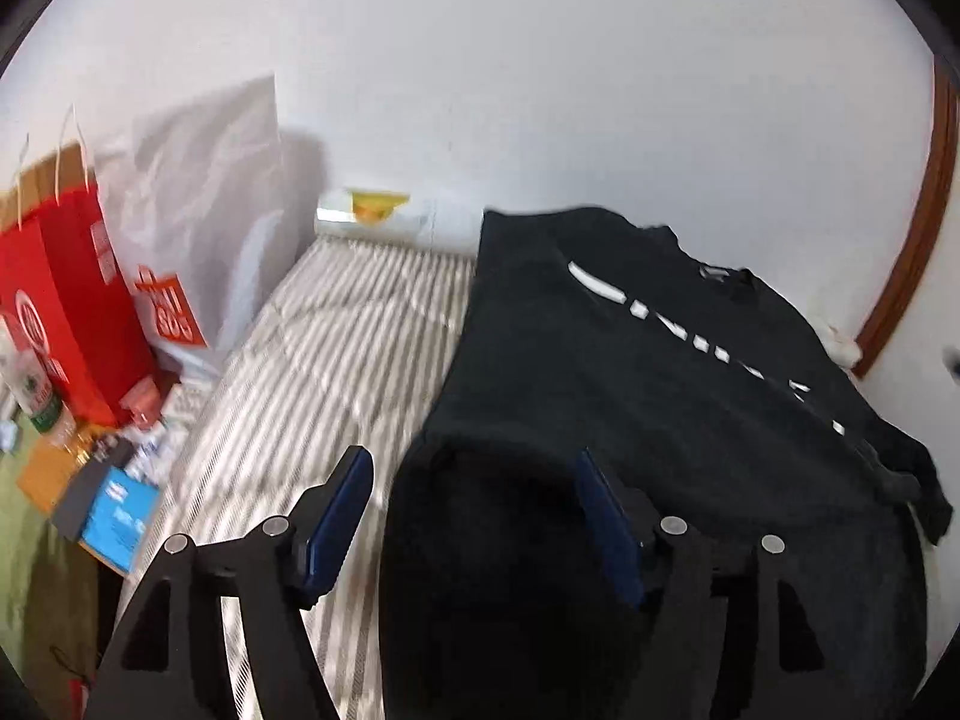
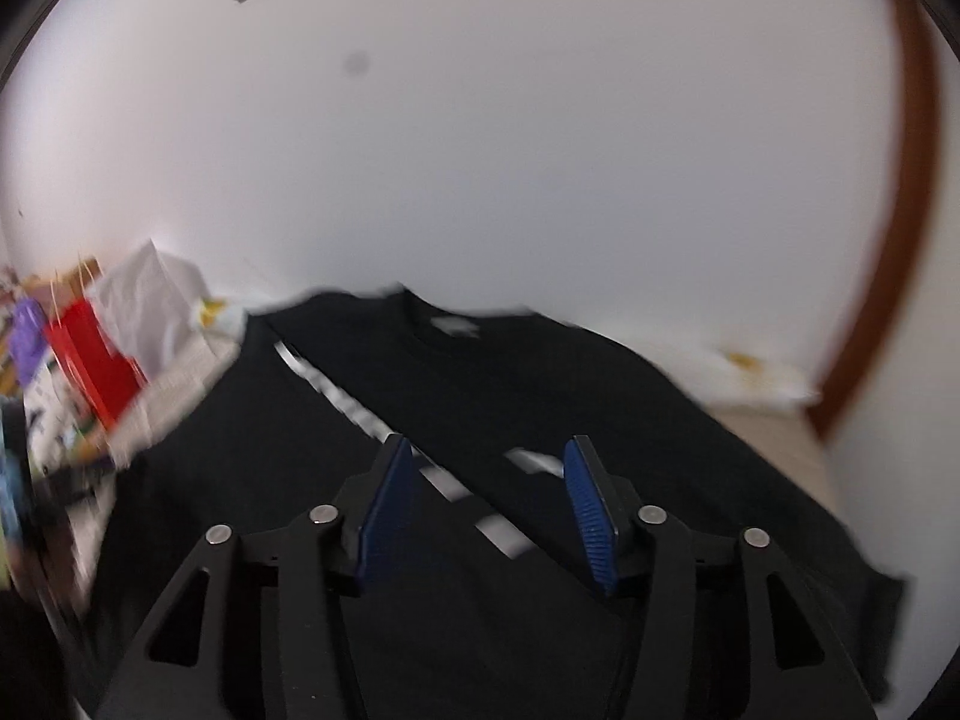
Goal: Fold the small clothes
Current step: 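Open both tools and release the folded side, then grasp the other sleeve with the right tool and lift it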
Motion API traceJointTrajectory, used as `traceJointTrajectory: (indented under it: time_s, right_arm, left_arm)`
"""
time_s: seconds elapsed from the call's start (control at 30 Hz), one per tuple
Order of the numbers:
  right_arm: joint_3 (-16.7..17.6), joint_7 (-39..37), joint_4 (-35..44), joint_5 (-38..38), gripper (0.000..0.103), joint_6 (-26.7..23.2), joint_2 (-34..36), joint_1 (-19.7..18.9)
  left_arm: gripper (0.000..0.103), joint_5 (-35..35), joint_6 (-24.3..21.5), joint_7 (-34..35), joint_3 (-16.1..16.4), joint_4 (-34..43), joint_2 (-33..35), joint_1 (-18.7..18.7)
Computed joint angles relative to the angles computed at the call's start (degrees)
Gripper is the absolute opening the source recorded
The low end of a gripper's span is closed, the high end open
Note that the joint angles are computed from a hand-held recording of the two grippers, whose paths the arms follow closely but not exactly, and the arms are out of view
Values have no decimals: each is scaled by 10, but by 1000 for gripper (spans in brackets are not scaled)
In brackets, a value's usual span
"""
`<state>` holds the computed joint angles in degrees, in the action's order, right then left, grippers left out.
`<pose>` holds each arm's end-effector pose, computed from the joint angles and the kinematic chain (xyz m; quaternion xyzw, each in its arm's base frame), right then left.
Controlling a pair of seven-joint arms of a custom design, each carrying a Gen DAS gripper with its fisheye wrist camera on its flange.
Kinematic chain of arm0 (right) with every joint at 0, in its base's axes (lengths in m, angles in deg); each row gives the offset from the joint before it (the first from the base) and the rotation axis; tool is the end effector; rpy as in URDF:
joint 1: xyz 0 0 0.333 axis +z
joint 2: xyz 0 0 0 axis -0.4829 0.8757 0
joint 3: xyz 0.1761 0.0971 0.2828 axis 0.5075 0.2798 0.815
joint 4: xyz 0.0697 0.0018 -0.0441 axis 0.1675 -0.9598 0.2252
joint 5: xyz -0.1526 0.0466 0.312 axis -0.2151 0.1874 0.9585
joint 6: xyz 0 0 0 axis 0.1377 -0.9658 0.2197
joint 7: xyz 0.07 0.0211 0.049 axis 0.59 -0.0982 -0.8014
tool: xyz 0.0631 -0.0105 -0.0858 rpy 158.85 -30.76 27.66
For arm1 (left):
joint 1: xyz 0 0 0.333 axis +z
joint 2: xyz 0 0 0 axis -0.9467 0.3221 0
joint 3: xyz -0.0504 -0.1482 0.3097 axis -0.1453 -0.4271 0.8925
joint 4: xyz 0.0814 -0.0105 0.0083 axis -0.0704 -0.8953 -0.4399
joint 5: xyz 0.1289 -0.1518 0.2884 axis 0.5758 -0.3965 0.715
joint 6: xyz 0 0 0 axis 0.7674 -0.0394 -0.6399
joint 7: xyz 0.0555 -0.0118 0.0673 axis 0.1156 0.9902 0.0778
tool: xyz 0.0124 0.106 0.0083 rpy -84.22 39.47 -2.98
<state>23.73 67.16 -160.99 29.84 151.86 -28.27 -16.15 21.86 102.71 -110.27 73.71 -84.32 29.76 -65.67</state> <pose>0.5781 0.1004 0.5358 -0.7321 0.5225 -0.2713 0.3428 0.4924 -0.0638 0.4349 -0.7322 0.5372 -0.3108 0.2806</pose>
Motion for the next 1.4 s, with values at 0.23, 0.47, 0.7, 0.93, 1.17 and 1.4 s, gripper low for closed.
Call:
traceJointTrajectory:
  time_s: [0.23, 0.47, 0.7, 0.93, 1.17, 1.4]
  right_arm:
    - [-45, -118, -185, 141, 55, 44, -109, -53]
    - [-89, -269, -197, 332, 55, 65, -90, -82]
    - [-56, -539, -99, 622, 55, 54, -18, -169]
    - [-70, -455, -58, 525, 56, -25, 38, -211]
    - [-47, -419, -54, 468, 56, -31, 60, -215]
    - [-21, -541, -49, 606, 16, 7, 39, -219]
  left_arm:
    - [69, -275, -106, 261, -9, 31, 74, -23]
    - [70, -324, -108, 301, 7, -12, 40, -41]
    - [76, -273, -133, 237, -15, -96, -45, -49]
    - [76, -277, -171, 154, -48, -137, -80, -59]
    - [76, -291, -208, 136, -63, -128, -84, -85]
    - [76, -293, -213, 168, -61, -152, -126, -90]
